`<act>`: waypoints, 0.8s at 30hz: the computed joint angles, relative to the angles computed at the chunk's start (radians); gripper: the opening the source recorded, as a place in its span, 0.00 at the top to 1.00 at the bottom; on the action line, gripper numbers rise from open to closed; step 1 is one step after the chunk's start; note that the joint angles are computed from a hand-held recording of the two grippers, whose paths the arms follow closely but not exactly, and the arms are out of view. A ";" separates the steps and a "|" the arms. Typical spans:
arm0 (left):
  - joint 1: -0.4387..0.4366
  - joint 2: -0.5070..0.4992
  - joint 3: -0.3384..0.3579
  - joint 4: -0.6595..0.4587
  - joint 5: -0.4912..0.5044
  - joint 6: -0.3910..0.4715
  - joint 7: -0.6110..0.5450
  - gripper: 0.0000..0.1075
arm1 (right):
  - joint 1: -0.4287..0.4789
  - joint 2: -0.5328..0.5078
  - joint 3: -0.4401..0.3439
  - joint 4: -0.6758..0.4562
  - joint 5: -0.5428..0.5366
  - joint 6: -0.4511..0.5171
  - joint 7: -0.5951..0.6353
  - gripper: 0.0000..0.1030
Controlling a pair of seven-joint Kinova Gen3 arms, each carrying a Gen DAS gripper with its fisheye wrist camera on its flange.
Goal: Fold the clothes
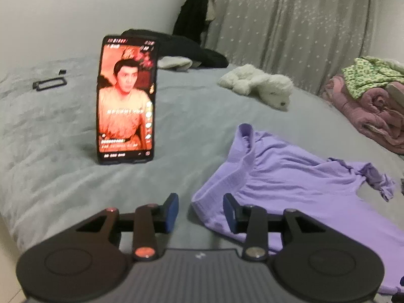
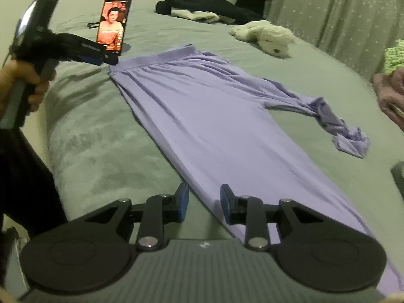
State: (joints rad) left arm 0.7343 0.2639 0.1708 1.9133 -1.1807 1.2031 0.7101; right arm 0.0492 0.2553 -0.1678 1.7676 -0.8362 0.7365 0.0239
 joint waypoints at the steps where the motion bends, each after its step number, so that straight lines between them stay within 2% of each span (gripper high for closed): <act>1: 0.007 0.002 0.004 -0.002 -0.009 0.006 -0.006 0.62 | 0.007 -0.006 0.002 0.009 -0.006 -0.007 0.008 0.69; 5: 0.030 0.019 0.016 -0.023 -0.038 0.002 -0.065 0.61 | 0.034 -0.024 0.016 0.042 -0.032 -0.025 0.041 0.69; 9: 0.046 0.037 0.018 -0.045 -0.069 -0.047 -0.121 0.61 | 0.053 -0.036 0.036 0.067 -0.040 -0.040 0.057 0.69; 16: 0.064 0.069 0.011 -0.086 -0.113 -0.195 -0.264 0.61 | 0.093 -0.044 0.063 0.086 -0.066 -0.051 0.084 0.69; 24: 0.097 0.121 -0.015 -0.140 -0.174 -0.386 -0.462 0.61 | 0.143 -0.027 0.087 0.067 -0.039 -0.029 0.096 0.69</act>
State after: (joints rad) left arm 0.8311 0.3851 0.1559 1.7729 -1.3542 0.8175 0.2483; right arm 0.1918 0.2280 -0.0807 1.8350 -0.8753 0.7079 0.1197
